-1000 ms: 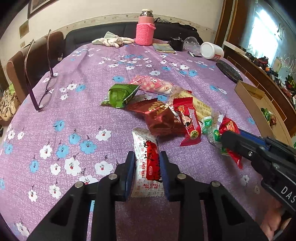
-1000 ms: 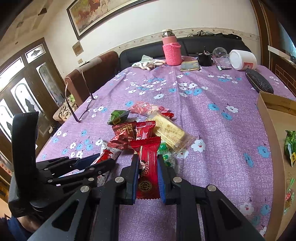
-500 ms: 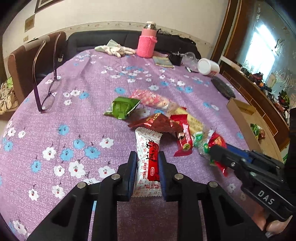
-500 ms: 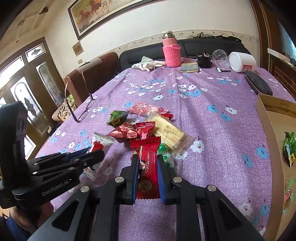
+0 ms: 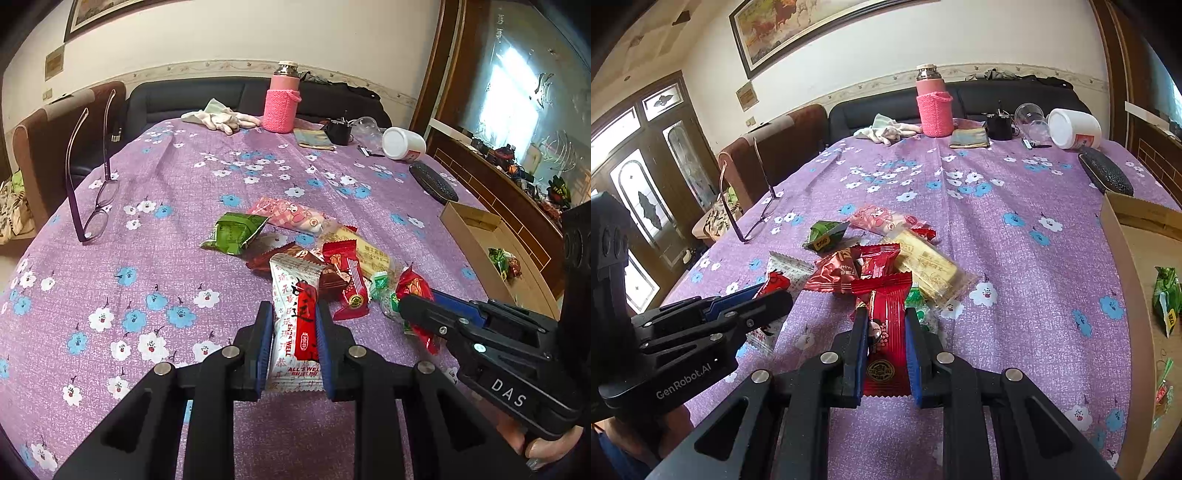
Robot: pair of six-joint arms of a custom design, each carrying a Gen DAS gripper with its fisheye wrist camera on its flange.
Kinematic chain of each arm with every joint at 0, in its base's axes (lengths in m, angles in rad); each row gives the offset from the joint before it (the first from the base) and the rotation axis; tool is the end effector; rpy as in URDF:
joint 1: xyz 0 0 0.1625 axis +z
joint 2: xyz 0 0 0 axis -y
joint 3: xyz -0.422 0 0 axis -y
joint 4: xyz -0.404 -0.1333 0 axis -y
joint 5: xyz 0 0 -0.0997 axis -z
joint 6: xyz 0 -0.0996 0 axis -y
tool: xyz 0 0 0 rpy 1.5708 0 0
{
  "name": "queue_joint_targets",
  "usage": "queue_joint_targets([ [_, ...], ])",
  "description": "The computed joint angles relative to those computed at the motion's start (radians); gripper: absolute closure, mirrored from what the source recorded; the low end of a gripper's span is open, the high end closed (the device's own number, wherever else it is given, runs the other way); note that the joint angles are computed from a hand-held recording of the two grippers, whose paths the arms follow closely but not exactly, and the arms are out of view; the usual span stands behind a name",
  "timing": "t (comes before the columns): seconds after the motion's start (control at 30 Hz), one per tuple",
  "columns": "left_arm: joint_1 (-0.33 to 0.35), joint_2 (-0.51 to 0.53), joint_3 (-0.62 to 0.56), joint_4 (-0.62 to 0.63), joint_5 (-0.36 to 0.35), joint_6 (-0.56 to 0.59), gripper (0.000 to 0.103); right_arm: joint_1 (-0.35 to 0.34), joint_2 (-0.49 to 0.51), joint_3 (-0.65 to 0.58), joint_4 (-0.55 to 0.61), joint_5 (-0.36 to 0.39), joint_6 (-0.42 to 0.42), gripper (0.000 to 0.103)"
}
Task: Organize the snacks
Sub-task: 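Lift the red candy and white-red packet from the pile with both grippers, then carry the red candy and white-red packet with both grippers over the tray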
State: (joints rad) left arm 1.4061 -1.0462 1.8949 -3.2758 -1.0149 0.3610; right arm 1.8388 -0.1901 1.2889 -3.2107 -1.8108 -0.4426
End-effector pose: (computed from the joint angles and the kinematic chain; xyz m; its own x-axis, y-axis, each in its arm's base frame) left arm 0.0837 -0.6299 0.2445 -0.8071 -0.0093 -0.5903 0.4196 0.6944 -0.5846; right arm 0.2999 -0.6782 -0.1492 -0.7785 -0.4797 0.4047 -0.6202 0.6873 -0.3782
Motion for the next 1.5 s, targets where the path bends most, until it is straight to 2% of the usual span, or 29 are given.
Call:
queue_joint_targets([
  [0.37,-0.007,0.007,0.006,-0.026,0.019,0.023,0.081,0.009,0.013,-0.007,-0.029,-0.039,-0.023,0.083],
  [1.5,-0.019,0.015,0.021,-0.081,0.041,0.058,0.081,0.006,0.017,-0.011,-0.079,-0.087,0.009,0.083],
])
